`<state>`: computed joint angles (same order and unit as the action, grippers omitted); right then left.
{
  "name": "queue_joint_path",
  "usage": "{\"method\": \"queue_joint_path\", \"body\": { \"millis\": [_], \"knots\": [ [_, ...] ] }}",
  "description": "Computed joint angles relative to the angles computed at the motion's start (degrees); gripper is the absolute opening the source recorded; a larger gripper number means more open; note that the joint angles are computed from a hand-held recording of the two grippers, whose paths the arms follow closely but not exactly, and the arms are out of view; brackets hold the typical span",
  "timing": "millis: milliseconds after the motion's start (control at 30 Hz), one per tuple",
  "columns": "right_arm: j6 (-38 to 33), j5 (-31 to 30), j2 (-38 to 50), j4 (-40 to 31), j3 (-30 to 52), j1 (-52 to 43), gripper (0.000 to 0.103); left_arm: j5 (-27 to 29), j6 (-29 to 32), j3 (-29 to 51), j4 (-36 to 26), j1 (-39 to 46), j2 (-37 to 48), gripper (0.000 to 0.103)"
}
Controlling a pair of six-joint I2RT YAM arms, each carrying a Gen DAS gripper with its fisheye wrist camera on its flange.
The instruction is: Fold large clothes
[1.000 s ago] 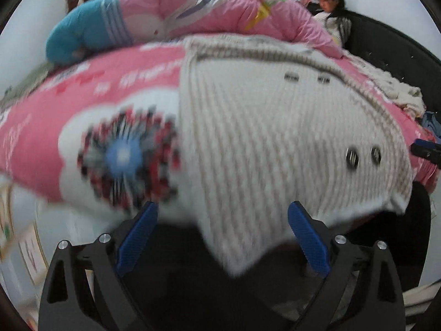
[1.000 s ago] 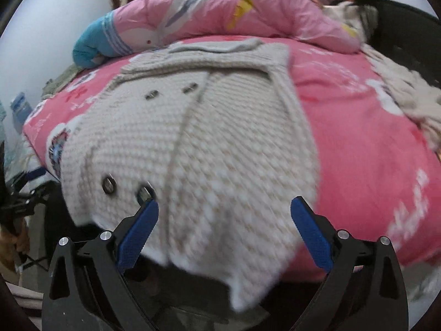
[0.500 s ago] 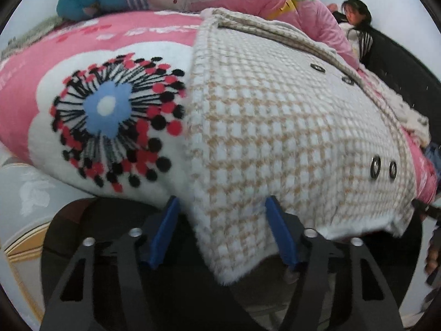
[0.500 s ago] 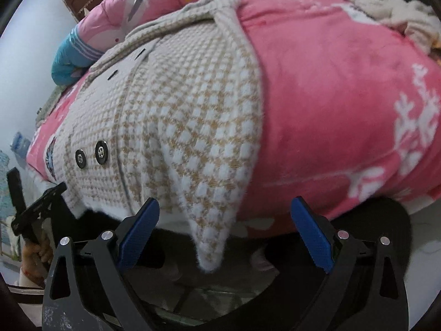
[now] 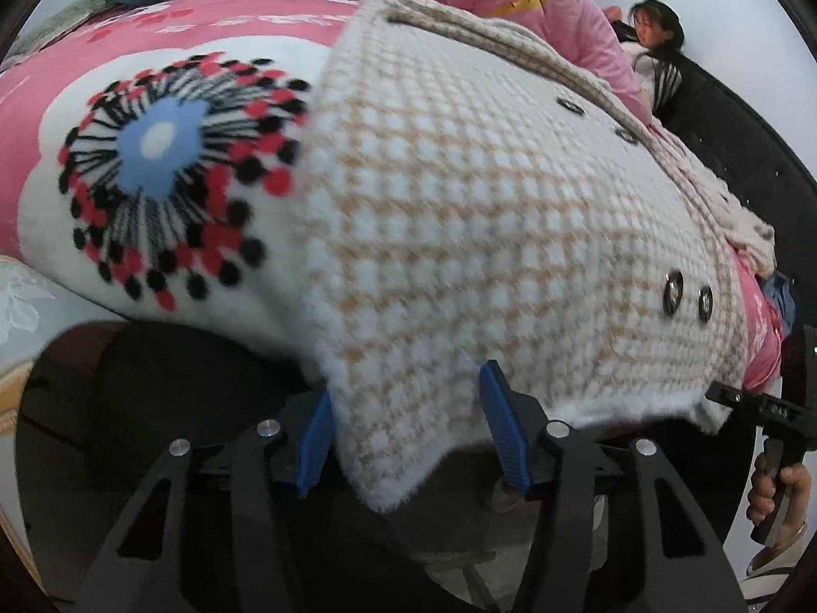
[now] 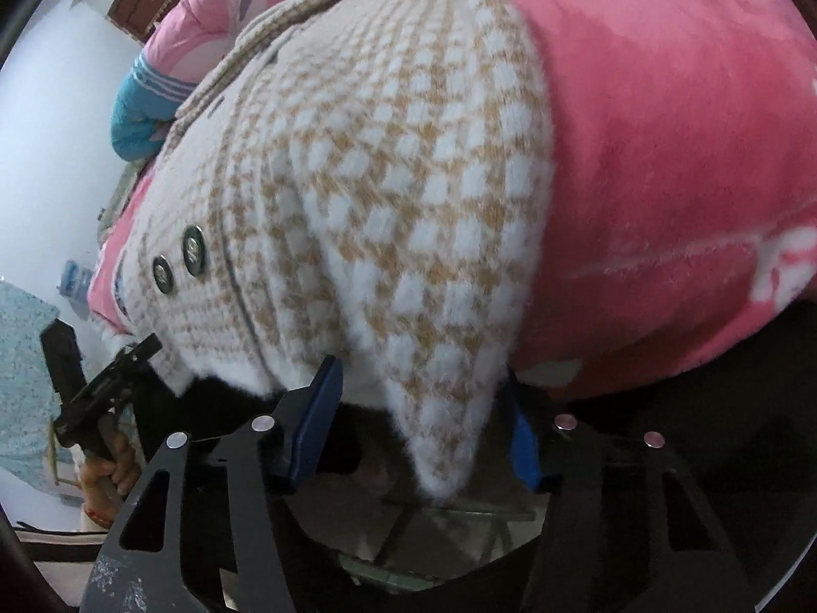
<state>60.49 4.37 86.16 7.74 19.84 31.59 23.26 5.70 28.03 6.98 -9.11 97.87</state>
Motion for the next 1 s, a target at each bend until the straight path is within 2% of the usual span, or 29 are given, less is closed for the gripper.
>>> {"method": "queue_joint_path", "body": {
  "millis": [33,100,133,200,367,467,600,733,867,1000],
  "knots": [
    [0.4,-0.7,0.5,1.6,-0.6,-0.5,0.047,-0.3,-0.1,0.1,-0.2,-0.5,0.1,0.053],
    [0.5,-2.4,0.4,4.4,-2.3,-1.3,0.029,-0.8,-0.8,0.0,-0.9,-1.4,-0.6,0.048],
    [0.5,-2.7,0.0,4.3,-2.5,-1.2,0.025,-0.7,-0.8,-0.3,-1.4,-1.7,-1.4,0.042],
    [0.0,-0.7,-2.1,0.8,-1.8,0.9,0.01,0.0,0.0,-1.1,-2.3,-1.2,-3.4,0.034],
    [3.0,3.7,-11.1,-5.5,-2.6,5.5,0.006,4.5,3.1,-2.5,-7.8,1.9,-9.8,0.019],
    [4.7,6.8,-20.2,-11.3,-2.9,8.5,0.005,9.3,4.7,-2.7,-12.9,5.0,-15.7,0.012],
    [3.9,8.9,-30.3,-16.7,-1.6,8.8,0.005,13.7,6.8,0.9,-22.6,7.8,-22.1,0.009],
    [-0.2,8.4,-33.3,-16.6,1.0,6.1,0.005,18.0,5.5,5.0,-26.1,8.5,-25.5,0.008],
    [-5.3,6.6,-33.6,-15.2,3.4,2.1,0.005,22.6,1.4,10.3,-25.2,9.7,-24.5,0.008],
    [-10.1,1.3,-31.5,-10.9,5.4,-6.2,0.005,21.4,-4.4,14.7,-18.0,6.9,-20.8,0.008]
  ]
}}
